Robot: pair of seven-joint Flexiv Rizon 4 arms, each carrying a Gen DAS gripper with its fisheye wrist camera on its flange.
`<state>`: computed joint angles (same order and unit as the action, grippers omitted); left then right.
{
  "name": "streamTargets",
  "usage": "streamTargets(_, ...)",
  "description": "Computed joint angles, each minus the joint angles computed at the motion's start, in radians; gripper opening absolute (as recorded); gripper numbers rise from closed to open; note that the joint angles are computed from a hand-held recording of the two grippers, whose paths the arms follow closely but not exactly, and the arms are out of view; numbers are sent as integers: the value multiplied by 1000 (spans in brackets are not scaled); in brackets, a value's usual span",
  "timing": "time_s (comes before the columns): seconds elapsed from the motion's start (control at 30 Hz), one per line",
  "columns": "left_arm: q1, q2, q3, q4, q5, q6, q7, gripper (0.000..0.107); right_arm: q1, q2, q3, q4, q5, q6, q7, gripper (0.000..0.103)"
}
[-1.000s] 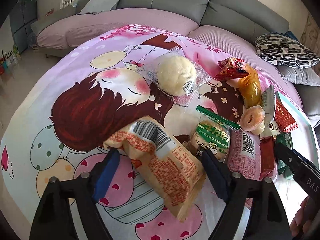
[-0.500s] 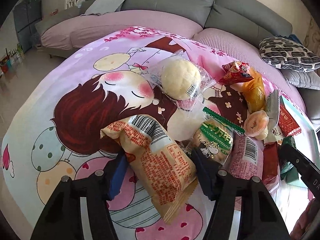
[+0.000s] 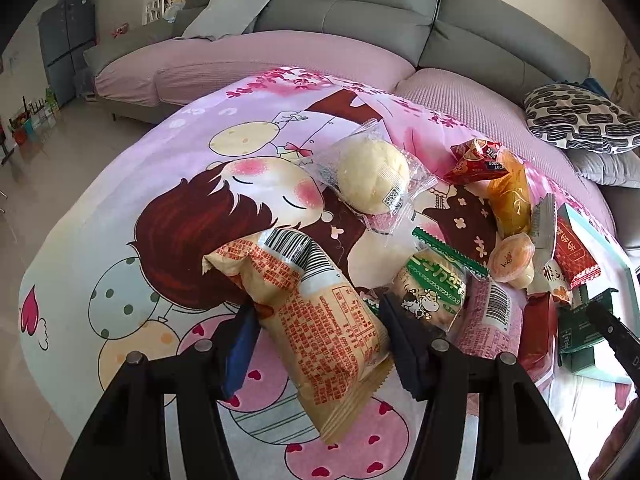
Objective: Organize snacks
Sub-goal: 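Grasp the green biscuit pack with the right tool while the left tool grasps the cream bread bag, then carry both packs over the green tray and open both tools to drop them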
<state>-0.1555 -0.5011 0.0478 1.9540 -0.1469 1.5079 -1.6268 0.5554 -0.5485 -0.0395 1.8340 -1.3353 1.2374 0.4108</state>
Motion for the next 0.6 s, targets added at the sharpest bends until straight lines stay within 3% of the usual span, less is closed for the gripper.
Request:
streamTargets(0.2, 19, 1, -23, 6, -10, 4, 13, 57, 11, -7, 1, -5, 28, -25, -37, 30)
streamTargets(0.3, 30, 11, -35, 16, -18, 23, 20, 55, 2, 9, -22, 6, -65, 27, 58, 27)
streamTargets(0.6, 20, 50, -30, 29, -27, 54, 23, 52, -57, 62, 27, 9, -264, 6, 204, 27)
